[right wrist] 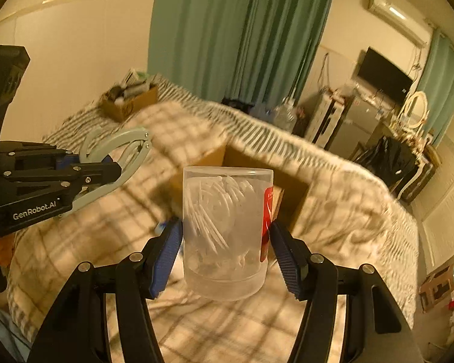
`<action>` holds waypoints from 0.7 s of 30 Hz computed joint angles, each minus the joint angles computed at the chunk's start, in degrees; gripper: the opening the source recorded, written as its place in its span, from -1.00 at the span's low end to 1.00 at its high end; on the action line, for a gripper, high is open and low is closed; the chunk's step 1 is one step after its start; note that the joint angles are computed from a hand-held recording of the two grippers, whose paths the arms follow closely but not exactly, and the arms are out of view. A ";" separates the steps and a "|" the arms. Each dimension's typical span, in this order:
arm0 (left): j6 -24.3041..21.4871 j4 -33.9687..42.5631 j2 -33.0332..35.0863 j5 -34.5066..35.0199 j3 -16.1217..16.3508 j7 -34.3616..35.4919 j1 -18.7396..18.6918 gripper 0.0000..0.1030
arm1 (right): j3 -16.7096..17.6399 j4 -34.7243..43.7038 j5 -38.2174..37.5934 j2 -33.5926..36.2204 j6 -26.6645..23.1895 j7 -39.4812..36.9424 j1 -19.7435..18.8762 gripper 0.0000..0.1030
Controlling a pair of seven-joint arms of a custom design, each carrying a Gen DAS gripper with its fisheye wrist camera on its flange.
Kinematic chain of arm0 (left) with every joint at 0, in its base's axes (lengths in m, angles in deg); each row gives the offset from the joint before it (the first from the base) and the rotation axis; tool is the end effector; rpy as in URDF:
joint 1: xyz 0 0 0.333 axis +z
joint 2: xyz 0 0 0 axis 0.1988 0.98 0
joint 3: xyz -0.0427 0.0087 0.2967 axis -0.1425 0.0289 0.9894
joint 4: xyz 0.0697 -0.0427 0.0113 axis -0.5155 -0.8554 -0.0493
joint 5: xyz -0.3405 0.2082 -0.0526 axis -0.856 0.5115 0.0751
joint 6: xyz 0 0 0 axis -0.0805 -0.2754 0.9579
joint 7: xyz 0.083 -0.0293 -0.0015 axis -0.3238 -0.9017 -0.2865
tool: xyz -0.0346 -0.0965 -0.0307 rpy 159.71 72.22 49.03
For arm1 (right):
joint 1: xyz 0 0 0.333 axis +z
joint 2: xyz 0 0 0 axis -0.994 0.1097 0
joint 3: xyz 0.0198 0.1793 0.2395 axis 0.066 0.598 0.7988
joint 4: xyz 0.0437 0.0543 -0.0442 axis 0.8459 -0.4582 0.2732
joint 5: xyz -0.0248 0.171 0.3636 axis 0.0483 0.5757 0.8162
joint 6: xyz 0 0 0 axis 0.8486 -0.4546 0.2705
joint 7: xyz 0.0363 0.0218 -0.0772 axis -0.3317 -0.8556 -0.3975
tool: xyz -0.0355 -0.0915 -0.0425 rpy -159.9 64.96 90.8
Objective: Organize objects
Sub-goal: 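Place clip and swab cup into the box and open both tools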
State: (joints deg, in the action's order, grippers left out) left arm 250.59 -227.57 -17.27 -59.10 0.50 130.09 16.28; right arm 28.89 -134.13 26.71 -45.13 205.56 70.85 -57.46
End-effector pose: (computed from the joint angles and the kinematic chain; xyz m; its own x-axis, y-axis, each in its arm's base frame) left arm 0.4365 -0.1408 0.4635 0.0999 -0.9828 0.1556 -0.6567 -0.1826 -0.7317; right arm 0.4966 0.2288 0.4763 0.6708 -0.7127 0.2050 -0.3856 -0.5713 -0.7245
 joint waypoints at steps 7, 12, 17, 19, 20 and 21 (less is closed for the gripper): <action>-1.62 10.77 9.29 5.04 -0.35 0.70 2.41 -0.76 | 1.31 8.28 -3.89 4.98 -1.02 3.96 -2.73 0.16; -1.93 18.18 17.01 10.13 1.65 -0.98 1.39 -0.76 | 2.77 16.11 -7.33 11.62 -2.90 7.49 -5.57 0.16; -2.17 25.31 25.15 15.72 4.34 -3.80 -0.57 -0.76 | 4.16 24.79 -11.12 19.56 -6.19 11.05 -8.06 0.16; -1.66 26.92 27.89 13.95 5.78 -1.69 -1.83 -0.76 | 4.60 27.55 -12.44 22.32 -7.44 12.20 -8.79 0.16; -1.45 27.56 29.01 13.06 6.41 -0.76 -2.40 -0.76 | 4.74 29.19 -13.19 23.97 -8.19 12.85 -9.00 0.16; -1.34 28.33 30.38 11.76 6.96 0.68 -2.84 -0.76 | 4.89 30.59 -13.85 25.35 -8.84 13.41 -9.21 0.16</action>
